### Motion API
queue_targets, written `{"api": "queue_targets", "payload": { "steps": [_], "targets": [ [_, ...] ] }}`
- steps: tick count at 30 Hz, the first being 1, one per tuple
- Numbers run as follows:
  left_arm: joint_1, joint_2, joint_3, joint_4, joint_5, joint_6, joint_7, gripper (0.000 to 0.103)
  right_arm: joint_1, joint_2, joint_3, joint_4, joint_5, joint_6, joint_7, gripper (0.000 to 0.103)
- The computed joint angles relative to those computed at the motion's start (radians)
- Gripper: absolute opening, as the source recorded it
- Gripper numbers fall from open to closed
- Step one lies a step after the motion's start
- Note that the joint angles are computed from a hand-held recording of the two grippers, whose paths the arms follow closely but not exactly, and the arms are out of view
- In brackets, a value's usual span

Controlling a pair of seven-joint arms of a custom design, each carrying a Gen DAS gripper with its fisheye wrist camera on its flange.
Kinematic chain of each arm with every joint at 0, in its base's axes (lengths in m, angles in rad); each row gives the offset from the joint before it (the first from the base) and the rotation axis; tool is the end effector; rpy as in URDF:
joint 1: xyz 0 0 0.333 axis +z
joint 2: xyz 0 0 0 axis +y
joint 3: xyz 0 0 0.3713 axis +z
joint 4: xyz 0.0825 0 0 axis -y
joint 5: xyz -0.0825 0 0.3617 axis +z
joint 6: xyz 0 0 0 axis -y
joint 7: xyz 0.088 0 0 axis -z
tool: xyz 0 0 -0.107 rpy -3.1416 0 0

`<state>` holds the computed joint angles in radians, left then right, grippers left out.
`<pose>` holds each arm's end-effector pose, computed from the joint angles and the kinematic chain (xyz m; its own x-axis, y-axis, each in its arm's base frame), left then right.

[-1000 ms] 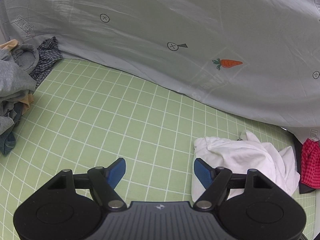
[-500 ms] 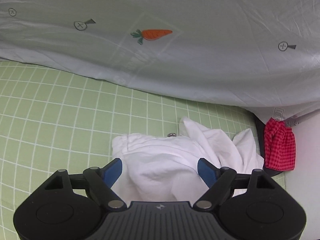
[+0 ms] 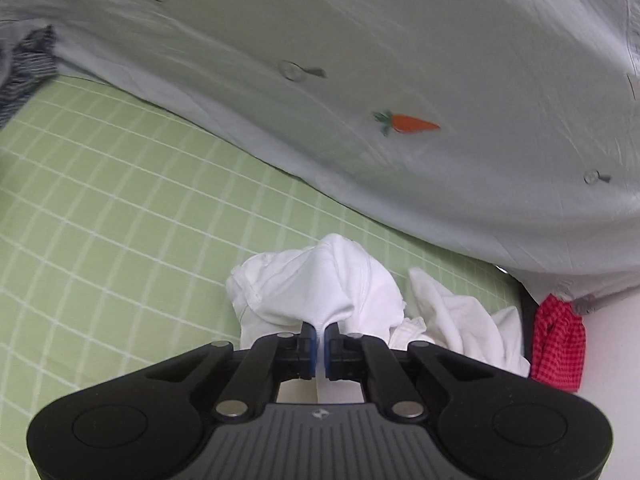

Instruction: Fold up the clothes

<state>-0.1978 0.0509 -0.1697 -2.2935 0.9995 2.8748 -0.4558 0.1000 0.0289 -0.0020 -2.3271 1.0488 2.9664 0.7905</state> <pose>0.4774 -0.2338 0.4403 0.5298 -0.7255 0.4393 -0.5690 -0.6882 -0.4501 0.5200 -0.0081 0.4431 -0.0107 -0.9605 -0.2781 -0.7868 0.1797 -0.5905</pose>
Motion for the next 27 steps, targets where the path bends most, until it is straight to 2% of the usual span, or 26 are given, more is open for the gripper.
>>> {"api": "queue_targets", "payload": {
  "steps": [2,6,9,12,14,15,16,18,20,21,23,25,27],
  "targets": [
    [-0.001,-0.126,-0.012,-0.100,-0.025,-0.115,-0.036,0.005,0.004,-0.042,0.002,-0.015,0.041,-0.015,-0.042,0.013],
    [0.001,-0.369,-0.072,-0.277,-0.196,-0.319,-0.032,0.005,0.038,-0.135,-0.013,-0.062,0.090,-0.097,-0.122,0.013],
    [-0.027,-0.481,-0.106,-0.371,-0.348,-0.410,-0.001,0.005,0.055,-0.169,-0.001,-0.112,-0.057,-0.129,-0.069,0.014],
    [-0.038,-0.552,-0.132,-0.451,-0.432,-0.393,-0.025,0.006,0.063,-0.199,0.008,-0.166,-0.199,-0.137,0.036,0.025],
    [-0.032,-0.580,-0.159,-0.475,-0.450,-0.383,-0.042,0.014,0.081,-0.219,-0.016,-0.182,-0.170,-0.131,0.049,0.036],
    [-0.031,-0.583,-0.173,-0.472,-0.453,-0.394,-0.041,0.015,0.089,-0.226,-0.029,-0.186,-0.139,-0.119,0.049,0.043],
    [-0.031,-0.584,-0.184,-0.470,-0.455,-0.405,-0.039,0.017,0.096,-0.230,-0.039,-0.188,-0.109,-0.101,0.049,0.046],
    [-0.032,-0.585,-0.198,-0.463,-0.453,-0.426,-0.029,0.023,0.100,-0.233,-0.052,-0.192,-0.071,-0.061,0.055,0.058],
    [-0.029,-0.580,-0.206,-0.464,-0.450,-0.419,-0.044,0.040,0.098,-0.223,-0.060,-0.193,-0.053,-0.016,0.072,0.065],
    [-0.028,-0.582,-0.203,-0.472,-0.448,-0.401,-0.054,0.042,0.094,-0.213,-0.064,-0.191,-0.050,0.002,0.082,0.070],
    [-0.014,-0.596,-0.194,-0.510,-0.437,-0.304,-0.097,0.048,0.086,-0.180,-0.080,-0.175,-0.032,0.005,0.103,0.074],
    [0.016,-0.606,-0.199,-0.543,-0.426,-0.196,-0.150,0.048,0.060,-0.133,-0.095,-0.145,-0.008,-0.030,0.142,0.075],
    [0.046,-0.605,-0.220,-0.549,-0.426,-0.156,-0.184,0.048,0.027,-0.079,-0.102,-0.104,0.031,-0.096,0.174,0.075]
  ]
}}
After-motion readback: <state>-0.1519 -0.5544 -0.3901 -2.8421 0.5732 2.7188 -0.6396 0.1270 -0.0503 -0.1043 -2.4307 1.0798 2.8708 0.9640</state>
